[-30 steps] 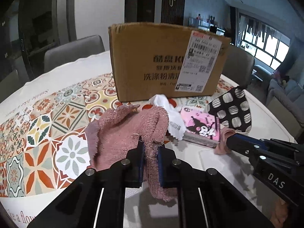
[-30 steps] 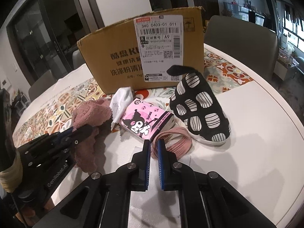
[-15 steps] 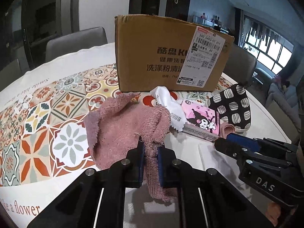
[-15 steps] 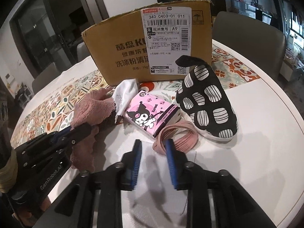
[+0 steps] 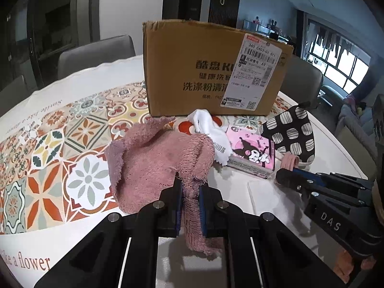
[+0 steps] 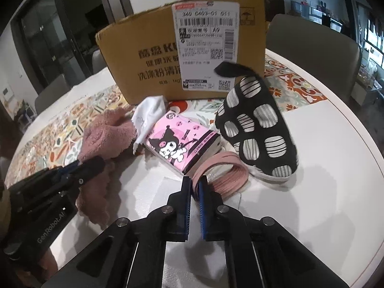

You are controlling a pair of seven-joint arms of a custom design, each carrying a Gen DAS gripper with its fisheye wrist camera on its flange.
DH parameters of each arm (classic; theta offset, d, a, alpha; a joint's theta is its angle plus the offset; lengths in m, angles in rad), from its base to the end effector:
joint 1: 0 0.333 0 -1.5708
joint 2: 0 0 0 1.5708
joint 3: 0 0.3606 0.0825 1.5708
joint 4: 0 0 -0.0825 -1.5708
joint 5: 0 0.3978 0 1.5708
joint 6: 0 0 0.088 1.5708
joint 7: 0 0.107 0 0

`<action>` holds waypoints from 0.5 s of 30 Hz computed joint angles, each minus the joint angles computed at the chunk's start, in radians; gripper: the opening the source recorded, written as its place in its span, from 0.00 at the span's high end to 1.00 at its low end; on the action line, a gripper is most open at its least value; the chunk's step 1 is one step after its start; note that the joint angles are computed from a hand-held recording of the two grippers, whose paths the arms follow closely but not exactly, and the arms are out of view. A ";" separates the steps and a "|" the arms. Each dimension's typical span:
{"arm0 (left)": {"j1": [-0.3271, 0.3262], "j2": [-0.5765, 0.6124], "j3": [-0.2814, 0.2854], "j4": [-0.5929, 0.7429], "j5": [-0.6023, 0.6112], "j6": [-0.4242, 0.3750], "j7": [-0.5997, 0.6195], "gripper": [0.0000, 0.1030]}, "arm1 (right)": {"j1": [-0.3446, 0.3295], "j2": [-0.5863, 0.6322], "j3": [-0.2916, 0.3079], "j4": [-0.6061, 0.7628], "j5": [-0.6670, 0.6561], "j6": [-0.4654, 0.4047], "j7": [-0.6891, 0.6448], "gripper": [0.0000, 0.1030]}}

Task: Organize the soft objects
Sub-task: 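Lift the towel with the left tool while the right tool lifts the hair ties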

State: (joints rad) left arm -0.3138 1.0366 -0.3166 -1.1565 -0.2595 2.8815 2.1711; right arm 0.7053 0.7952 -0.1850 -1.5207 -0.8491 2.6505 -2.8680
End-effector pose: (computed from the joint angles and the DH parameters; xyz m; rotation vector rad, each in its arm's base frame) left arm 0.7623 -0.3984 0.2702 -1.0808 2.4845 -1.0761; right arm 0.6468 0.4295 0.2433 -1.2589 2.2295 -0.6238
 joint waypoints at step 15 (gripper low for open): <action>0.097 -0.099 -0.140 -0.173 -0.046 0.198 0.108 0.87 | 0.043 -0.093 -0.016 -0.059 -0.191 -0.038 0.150 0.93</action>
